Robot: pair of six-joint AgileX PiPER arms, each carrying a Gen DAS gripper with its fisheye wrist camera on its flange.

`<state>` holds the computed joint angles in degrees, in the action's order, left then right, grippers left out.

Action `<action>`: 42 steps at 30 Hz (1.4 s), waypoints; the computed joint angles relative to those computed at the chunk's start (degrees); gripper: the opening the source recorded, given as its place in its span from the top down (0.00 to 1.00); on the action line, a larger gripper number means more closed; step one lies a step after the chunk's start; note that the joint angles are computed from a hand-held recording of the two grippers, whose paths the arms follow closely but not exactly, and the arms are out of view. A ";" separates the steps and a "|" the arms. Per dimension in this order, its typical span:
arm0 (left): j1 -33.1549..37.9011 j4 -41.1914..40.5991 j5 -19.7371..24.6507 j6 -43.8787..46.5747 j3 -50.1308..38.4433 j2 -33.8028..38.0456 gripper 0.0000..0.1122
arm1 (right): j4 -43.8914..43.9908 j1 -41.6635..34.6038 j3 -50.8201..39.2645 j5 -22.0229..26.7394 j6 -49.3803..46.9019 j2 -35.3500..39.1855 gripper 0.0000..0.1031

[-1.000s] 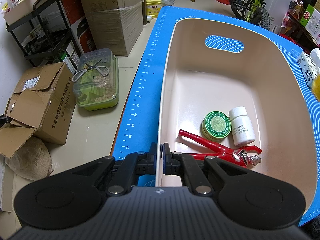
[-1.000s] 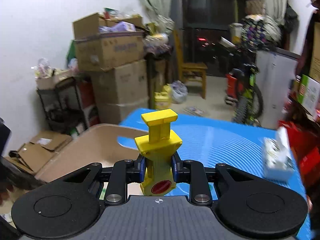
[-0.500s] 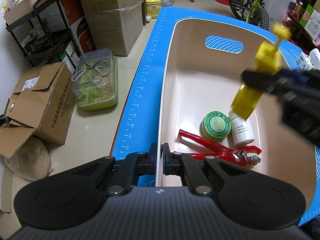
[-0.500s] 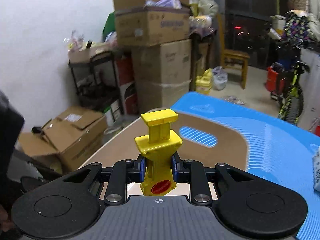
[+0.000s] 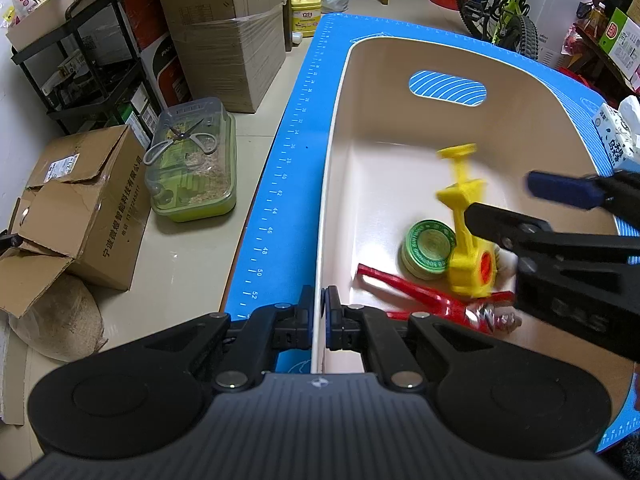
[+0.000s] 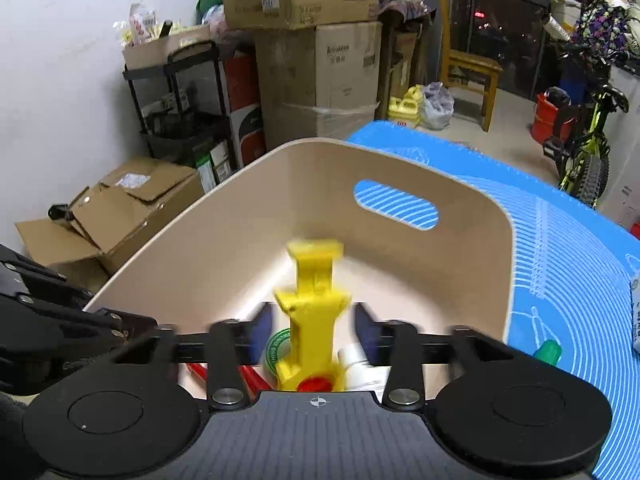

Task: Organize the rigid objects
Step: 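Carry the yellow toy over the bin and release it inside, then grasp the black earbud case with the right gripper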

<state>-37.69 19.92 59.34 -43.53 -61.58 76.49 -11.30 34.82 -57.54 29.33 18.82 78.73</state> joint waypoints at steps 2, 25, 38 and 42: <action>-0.07 0.10 0.08 -0.08 -0.05 0.02 0.94 | 2.65 -1.13 0.74 -0.29 -2.49 -1.80 0.28; -0.78 0.84 0.20 -0.72 0.27 0.11 0.94 | 22.50 -33.94 13.11 2.22 -26.98 -17.98 0.19; -0.64 0.74 0.02 -0.60 0.38 0.07 0.93 | 15.19 -28.16 22.80 -7.48 -16.12 -11.78 0.19; -0.64 0.71 0.21 -0.55 0.09 0.25 0.93 | 8.58 -25.31 24.61 -10.11 -6.67 -9.92 0.27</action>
<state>-38.33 20.63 59.55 -44.08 -61.49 76.74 -2.72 9.51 -32.93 19.22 12.16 68.81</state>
